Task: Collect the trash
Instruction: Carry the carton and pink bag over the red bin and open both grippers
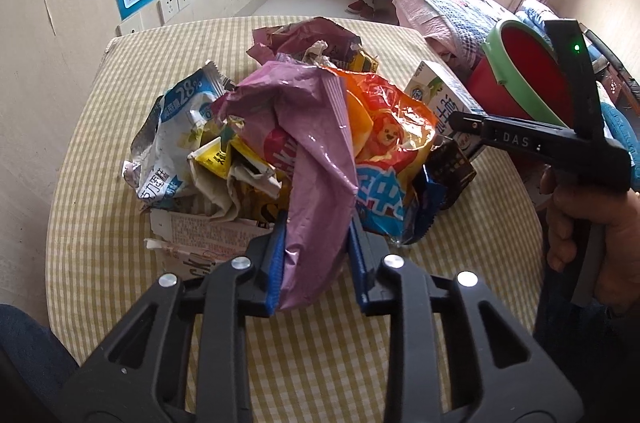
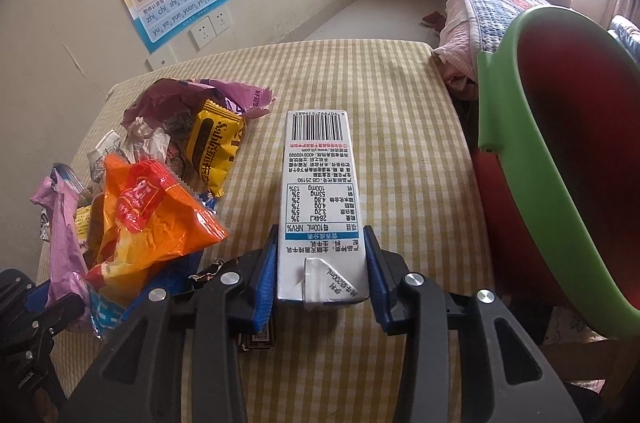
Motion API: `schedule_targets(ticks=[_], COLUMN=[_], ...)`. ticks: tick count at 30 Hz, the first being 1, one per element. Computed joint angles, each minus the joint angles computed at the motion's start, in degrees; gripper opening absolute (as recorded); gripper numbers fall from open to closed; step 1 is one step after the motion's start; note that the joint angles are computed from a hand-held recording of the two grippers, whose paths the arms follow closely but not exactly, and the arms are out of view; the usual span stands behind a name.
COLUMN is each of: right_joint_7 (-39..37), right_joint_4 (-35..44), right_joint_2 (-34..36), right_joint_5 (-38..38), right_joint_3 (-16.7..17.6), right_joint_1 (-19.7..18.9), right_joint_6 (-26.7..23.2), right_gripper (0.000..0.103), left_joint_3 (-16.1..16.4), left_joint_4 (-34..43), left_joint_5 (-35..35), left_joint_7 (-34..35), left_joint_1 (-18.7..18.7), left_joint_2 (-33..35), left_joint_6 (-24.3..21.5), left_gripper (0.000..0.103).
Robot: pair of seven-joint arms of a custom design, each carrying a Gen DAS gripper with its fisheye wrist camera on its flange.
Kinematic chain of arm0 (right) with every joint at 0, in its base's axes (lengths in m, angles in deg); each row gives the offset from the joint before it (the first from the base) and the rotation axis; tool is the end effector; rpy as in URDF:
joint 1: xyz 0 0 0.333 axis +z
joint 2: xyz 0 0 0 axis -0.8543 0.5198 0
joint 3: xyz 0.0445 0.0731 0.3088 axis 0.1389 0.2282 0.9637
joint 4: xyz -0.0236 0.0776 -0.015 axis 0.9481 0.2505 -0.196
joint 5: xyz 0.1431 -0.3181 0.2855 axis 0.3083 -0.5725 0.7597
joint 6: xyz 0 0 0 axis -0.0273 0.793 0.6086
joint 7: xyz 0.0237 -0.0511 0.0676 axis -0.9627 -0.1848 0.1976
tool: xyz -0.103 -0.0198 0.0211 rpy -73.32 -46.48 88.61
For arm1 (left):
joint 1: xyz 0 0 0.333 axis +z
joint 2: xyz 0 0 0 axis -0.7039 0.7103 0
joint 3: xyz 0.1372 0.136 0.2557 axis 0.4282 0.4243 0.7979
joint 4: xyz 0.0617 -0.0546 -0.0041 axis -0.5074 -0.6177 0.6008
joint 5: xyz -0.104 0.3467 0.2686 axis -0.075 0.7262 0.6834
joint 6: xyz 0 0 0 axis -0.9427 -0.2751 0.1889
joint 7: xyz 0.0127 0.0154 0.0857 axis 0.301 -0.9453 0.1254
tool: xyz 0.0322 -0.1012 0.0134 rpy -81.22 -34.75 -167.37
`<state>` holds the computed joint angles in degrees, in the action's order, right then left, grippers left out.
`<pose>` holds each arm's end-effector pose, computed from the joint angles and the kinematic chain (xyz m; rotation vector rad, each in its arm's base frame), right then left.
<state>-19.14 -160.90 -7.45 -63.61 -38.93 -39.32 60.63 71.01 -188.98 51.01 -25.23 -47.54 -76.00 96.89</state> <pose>0.6092 0.3067 0.4447 -2.3097 1.1035 -0.1776 0.4140 -0.1289 0.4687 -2.2459 1.4246 -0.6427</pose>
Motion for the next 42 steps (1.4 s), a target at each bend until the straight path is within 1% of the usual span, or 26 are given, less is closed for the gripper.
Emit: schedule_targets(ticks=[3,13,19,24,32,38,42], right_joint_7=[-1.34,-5.2,-6.87,-7.71,-9.32,-9.6,-8.59], right_joint_4=[-0.93,-3.85,-5.49,-6.43,-7.02,-6.05,-5.08], right_joint_2=[-1.17,-5.87,-8.8,-10.93,-13.25,-13.33,-12.7], right_joint_5=[2.1,8.28,11.16,13.2,15.76,16.65,15.9], right_joint_3=[0.2,-0.35,-1.37,-2.51,-4.5,-5.72,-6.15], right_joint_1=[-0.32,0.25,1.11,1.43,1.4,0.43,-0.68], right_joint_6=[0.77,3.68,5.54,6.5,7.81,8.84,10.24], right_gripper=[0.038,0.037,0.037,0.037,0.037,0.037,0.037], left_joint_3=[-0.35,-1.12,-1.68,-1.99,-2.57,-2.5,-2.37], left_joint_4=[-0.04,-0.48,1.39,4.26,10.11,14.51,17.76], left_joint_5=[0.37,0.73,2.09,3.14,5.52,6.91,7.71], left_joint_7=[-0.39,-1.9,-1.84,-1.79,-0.94,-0.38,0.26], left_joint_1=[0.09,0.33,1.36,2.23,3.74,4.12,3.82], left_joint_2=[-1.01,-5.18,-5.45,-2.97,3.59,8.74,12.64], left_joint_6=[0.09,1.02,1.08,2.66,5.82,7.87,9.46], left_gripper=[0.022,0.022,0.022,0.022,0.022,0.022,0.022])
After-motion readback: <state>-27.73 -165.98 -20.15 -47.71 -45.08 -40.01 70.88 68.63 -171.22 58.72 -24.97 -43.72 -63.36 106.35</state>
